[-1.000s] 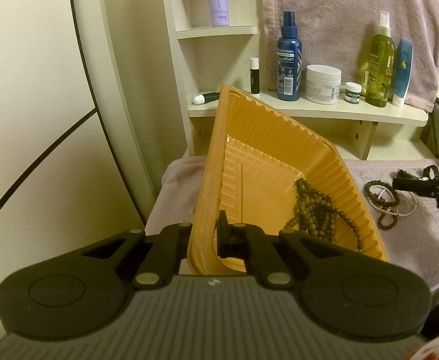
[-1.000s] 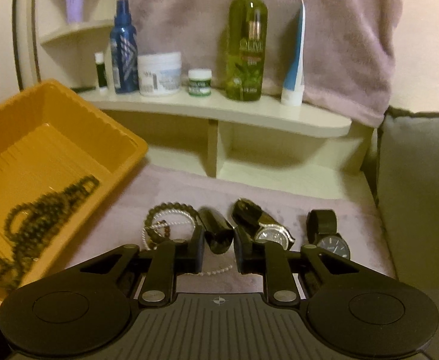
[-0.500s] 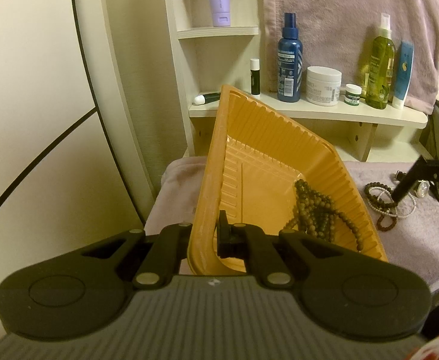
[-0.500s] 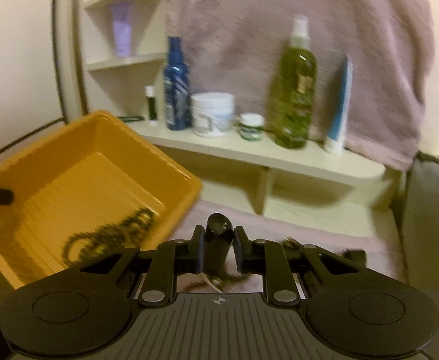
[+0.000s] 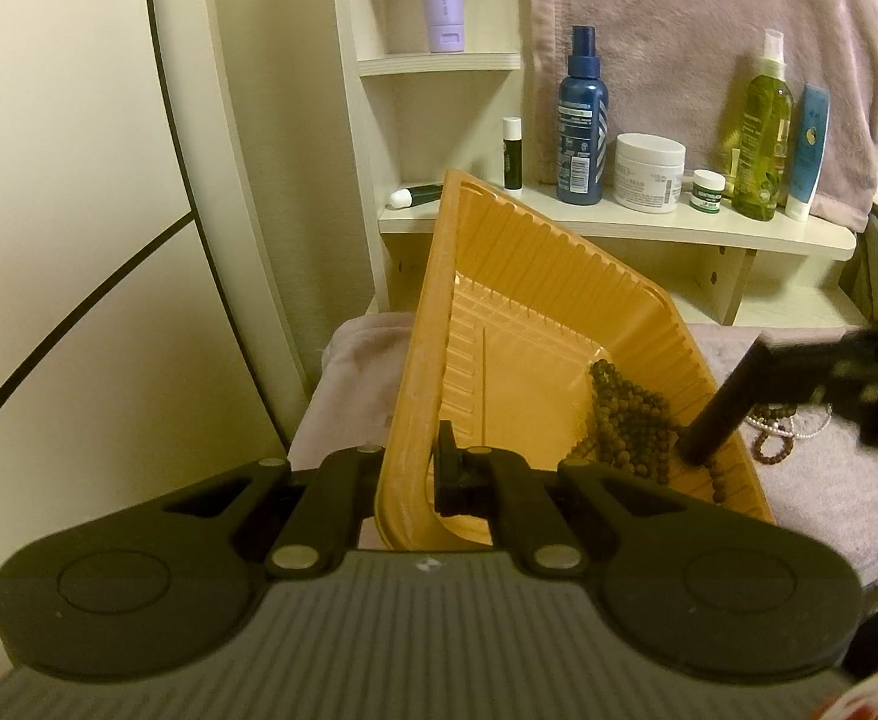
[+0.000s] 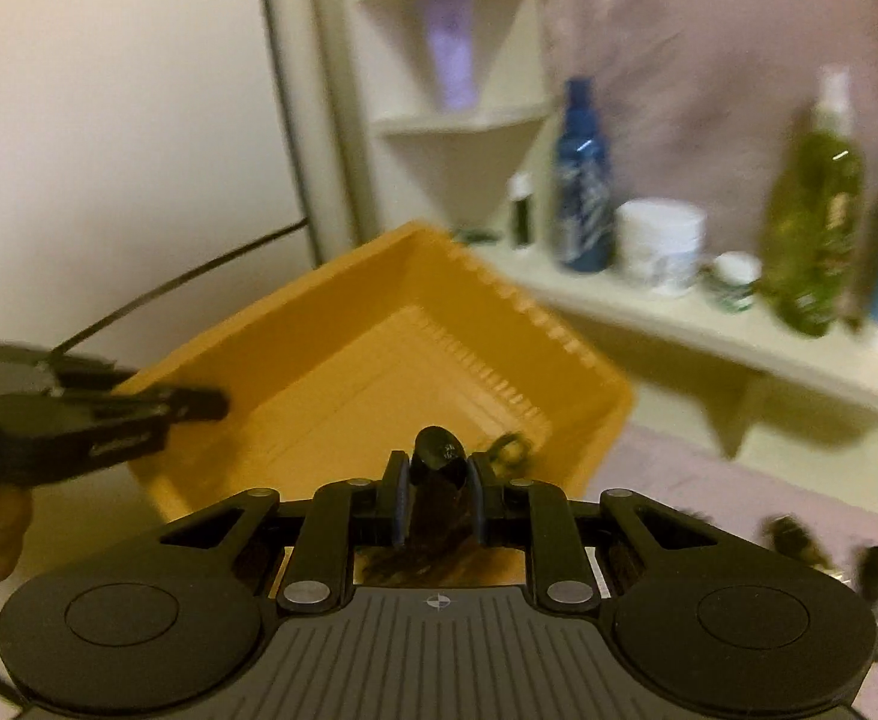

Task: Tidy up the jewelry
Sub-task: 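Carry the black cylinder with the right gripper and release it into the basket, then move the right gripper to the black-faced watch and grasp it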

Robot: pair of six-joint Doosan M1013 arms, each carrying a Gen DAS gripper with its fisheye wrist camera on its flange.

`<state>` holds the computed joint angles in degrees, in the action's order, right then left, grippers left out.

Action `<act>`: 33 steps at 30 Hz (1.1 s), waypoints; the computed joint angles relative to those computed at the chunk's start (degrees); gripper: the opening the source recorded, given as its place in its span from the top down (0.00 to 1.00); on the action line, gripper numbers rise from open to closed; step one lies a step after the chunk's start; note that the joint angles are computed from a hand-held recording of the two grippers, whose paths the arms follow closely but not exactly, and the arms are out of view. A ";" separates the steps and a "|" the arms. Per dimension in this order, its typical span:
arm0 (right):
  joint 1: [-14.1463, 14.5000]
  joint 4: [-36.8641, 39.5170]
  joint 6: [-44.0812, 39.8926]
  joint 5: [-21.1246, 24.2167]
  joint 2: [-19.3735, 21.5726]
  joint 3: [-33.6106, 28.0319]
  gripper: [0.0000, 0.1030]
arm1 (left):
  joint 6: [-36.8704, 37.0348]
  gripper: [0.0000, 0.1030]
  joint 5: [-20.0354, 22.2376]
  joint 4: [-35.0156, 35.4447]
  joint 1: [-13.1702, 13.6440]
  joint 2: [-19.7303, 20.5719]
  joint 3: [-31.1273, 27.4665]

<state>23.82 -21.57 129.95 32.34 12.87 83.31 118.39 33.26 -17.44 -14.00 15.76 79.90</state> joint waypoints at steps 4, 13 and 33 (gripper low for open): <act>-0.56 7.77 -7.07 0.89 1.24 -0.87 0.80 | 0.10 0.96 0.00 -0.09 0.03 0.02 0.01; -0.97 3.53 0.97 -2.97 -0.20 1.92 0.64 | -0.02 0.96 0.04 -0.29 0.09 0.09 -0.12; 0.84 -25.39 38.88 21.92 -6.05 11.22 0.63 | -0.16 0.96 -0.27 -0.11 -0.03 -0.08 0.13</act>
